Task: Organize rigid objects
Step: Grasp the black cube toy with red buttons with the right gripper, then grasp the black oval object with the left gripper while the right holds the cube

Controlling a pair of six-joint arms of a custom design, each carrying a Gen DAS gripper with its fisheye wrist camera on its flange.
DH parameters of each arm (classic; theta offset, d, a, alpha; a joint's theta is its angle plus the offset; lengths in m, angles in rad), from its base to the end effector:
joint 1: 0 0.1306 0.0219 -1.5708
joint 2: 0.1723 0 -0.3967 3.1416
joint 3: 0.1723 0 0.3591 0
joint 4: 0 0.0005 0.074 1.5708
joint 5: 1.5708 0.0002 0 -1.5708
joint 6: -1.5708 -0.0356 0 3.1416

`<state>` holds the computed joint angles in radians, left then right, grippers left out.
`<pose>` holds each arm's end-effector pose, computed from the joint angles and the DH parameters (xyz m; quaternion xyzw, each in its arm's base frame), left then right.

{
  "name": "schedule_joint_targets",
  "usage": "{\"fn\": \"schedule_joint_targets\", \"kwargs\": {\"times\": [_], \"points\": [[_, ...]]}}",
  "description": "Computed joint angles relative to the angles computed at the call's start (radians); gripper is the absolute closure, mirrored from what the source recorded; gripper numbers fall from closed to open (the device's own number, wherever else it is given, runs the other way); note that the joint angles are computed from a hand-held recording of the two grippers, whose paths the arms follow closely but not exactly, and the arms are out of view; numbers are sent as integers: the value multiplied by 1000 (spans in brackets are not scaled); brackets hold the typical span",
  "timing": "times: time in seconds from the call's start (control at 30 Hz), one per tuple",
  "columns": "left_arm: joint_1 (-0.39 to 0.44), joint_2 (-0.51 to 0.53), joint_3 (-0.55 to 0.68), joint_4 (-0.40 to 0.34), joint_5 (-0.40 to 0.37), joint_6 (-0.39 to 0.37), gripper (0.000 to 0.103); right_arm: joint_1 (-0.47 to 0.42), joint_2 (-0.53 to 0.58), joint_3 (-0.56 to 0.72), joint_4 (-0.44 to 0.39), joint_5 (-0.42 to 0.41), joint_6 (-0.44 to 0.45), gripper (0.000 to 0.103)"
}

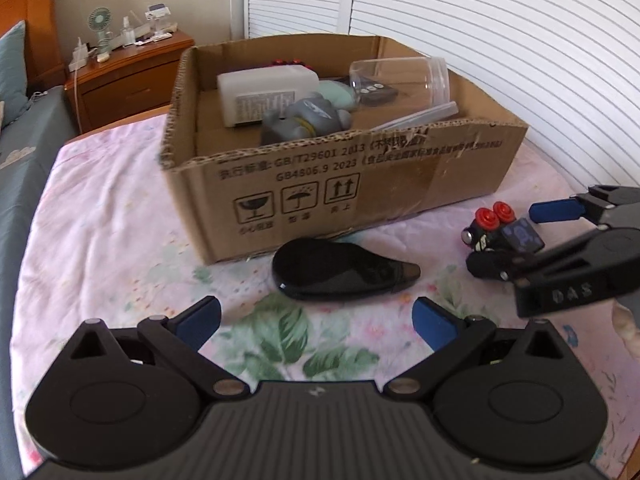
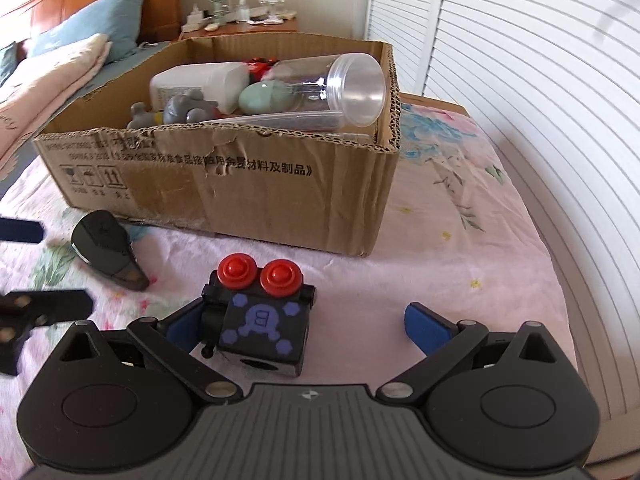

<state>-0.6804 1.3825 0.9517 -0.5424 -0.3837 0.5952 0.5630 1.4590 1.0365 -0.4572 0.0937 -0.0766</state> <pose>0.3205 -0.2429 0.2887 -0.0161 0.9397 -0.0257 0.3407 0.3767 0.2332 0.2949 -0.2109 0.9160 0.0645 0.3350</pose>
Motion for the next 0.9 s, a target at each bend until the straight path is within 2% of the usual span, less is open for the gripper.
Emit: {"fn": "schedule_joint_targets", "kwargs": {"times": [0.43, 0.57, 0.73, 0.9], "points": [[-11, 74, 36, 57, -50, -50, 2, -37, -30, -43, 39, -91, 105, 0], [-11, 87, 47, 64, -60, -35, 2, -37, -34, -53, 54, -92, 107, 0], [-18, 83, 45, 80, -55, -60, 13, -35, -38, -59, 64, -89, 103, 0], [-13, 71, 38, 60, -59, -52, 13, -22, -37, -60, 70, -70, 85, 0]]}}
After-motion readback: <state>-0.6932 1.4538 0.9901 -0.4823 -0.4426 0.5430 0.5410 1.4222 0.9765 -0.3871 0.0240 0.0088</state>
